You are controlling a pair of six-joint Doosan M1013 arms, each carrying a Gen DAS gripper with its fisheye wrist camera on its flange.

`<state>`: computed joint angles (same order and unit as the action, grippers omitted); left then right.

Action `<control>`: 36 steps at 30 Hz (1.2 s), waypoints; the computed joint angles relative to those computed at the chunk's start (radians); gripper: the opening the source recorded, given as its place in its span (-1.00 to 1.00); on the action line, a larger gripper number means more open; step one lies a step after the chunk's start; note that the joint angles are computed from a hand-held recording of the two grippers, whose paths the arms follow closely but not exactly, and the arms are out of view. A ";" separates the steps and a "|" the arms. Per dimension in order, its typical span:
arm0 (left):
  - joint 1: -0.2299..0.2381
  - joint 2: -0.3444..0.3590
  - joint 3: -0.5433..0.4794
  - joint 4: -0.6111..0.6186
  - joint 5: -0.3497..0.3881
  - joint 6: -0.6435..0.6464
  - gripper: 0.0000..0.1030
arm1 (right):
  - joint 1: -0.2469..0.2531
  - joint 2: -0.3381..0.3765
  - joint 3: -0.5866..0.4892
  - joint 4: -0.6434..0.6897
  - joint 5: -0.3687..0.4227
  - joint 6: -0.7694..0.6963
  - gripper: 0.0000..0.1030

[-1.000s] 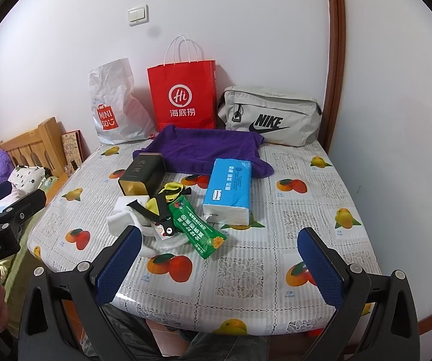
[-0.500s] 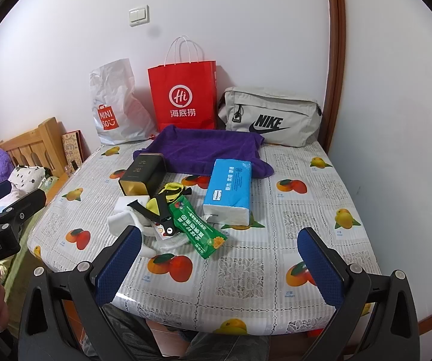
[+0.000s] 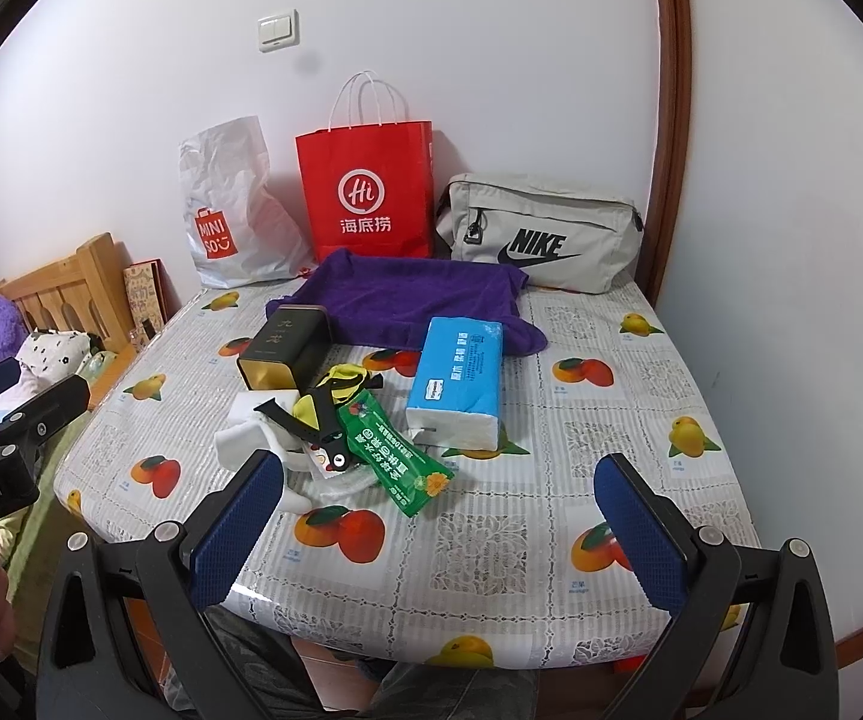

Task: Organize soft objects

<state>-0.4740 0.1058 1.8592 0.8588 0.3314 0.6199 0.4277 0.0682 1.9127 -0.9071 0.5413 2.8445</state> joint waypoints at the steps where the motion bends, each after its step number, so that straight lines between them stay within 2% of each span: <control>1: -0.003 0.001 0.000 0.005 0.002 -0.006 1.00 | 0.000 0.000 0.000 -0.002 0.000 0.001 0.98; 15: 0.005 -0.003 -0.008 -0.022 0.005 0.024 1.00 | 0.000 0.001 0.001 -0.005 -0.002 0.002 0.98; 23: 0.002 -0.003 -0.005 -0.012 0.008 0.013 1.00 | -0.008 0.001 0.014 -0.022 -0.049 0.008 0.98; 28: 0.005 0.008 -0.020 -0.005 0.029 0.007 1.00 | -0.023 0.011 0.012 0.031 -0.080 -0.040 0.98; 32: 0.027 0.033 -0.038 -0.154 0.011 0.141 1.00 | -0.048 0.029 0.011 0.129 -0.117 -0.123 0.98; 36: 0.038 0.076 -0.057 -0.266 0.024 0.250 1.00 | -0.055 0.050 0.014 0.084 -0.136 -0.093 0.98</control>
<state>-0.4359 0.1817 1.8024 0.5929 0.3549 0.8694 0.3726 0.1182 1.9269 -0.8230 0.4057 2.7520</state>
